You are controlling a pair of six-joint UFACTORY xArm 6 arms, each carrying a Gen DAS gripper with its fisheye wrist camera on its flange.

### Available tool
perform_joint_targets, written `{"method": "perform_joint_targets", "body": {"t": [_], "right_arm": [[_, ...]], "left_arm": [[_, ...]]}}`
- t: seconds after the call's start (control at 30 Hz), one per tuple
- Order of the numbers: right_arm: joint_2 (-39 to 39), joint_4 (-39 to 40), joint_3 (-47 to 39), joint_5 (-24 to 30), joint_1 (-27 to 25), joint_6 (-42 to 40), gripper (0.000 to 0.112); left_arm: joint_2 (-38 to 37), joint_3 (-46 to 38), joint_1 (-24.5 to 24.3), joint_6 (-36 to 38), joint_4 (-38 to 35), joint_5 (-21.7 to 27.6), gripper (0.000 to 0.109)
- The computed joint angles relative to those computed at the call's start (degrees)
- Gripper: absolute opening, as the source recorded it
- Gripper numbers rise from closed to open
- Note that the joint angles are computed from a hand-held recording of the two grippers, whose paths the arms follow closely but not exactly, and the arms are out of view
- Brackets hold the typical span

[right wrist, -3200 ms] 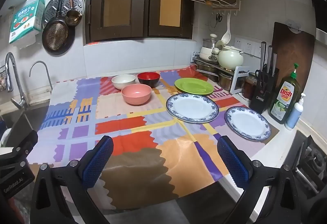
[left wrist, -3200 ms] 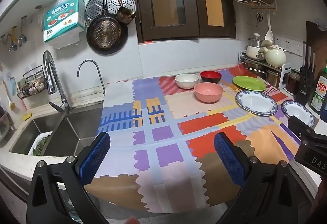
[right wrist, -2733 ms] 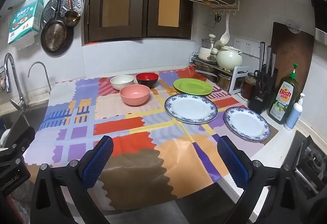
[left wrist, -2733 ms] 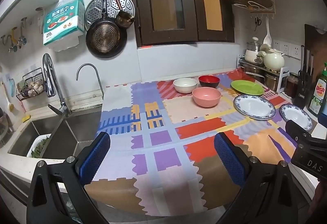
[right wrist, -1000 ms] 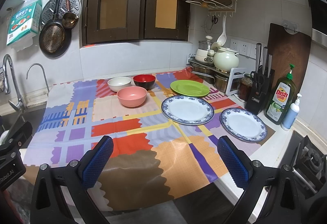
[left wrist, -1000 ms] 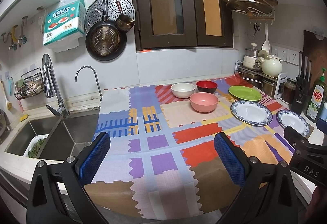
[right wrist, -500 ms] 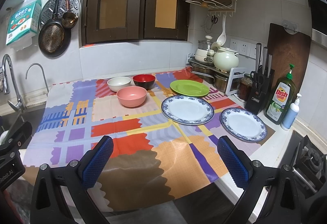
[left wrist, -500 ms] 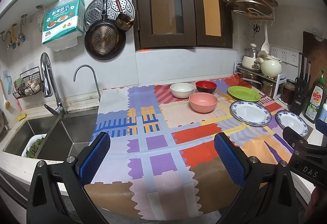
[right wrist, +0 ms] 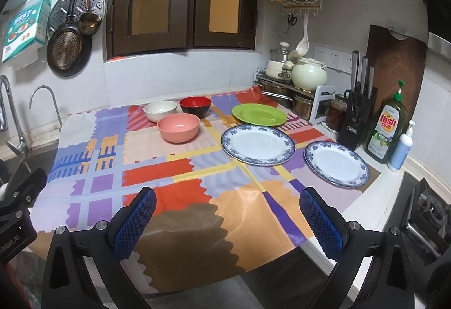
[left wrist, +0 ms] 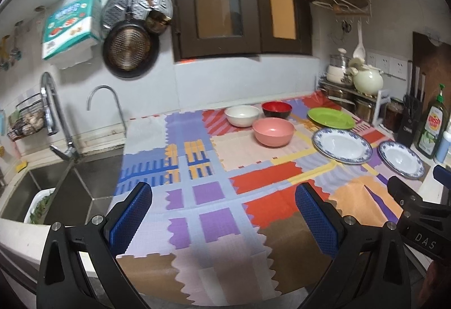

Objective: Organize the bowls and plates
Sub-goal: 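Move both grippers to the larger blue-and-white plate and grasp its rim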

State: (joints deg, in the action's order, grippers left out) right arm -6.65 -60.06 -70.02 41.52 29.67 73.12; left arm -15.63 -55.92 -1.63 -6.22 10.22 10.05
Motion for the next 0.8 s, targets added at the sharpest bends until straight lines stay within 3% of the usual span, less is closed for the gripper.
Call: {"method": "perform_joint_targets", "body": {"t": [0.27, 0.6, 0.8], "right_arm": [[3.36, 2.54, -2.02, -1.86, -5.09, -1.38, 0.103], [13.86, 7.29, -12.63, -9.75, -15.40, -11.25, 0.103], [20.11, 11.56, -19.18, -11.71, -19.20, -14.22, 0.102]], "left_arm": [[10.79, -9.83, -4.33, 0.98, -1.89, 0.79, 0.103], [27.54, -30.35, -8.79, -11.00, 7.44, 4.47, 0.098], [37.25, -43.80, -10.98, -3.18, 1.55, 9.63, 0.094]]}}
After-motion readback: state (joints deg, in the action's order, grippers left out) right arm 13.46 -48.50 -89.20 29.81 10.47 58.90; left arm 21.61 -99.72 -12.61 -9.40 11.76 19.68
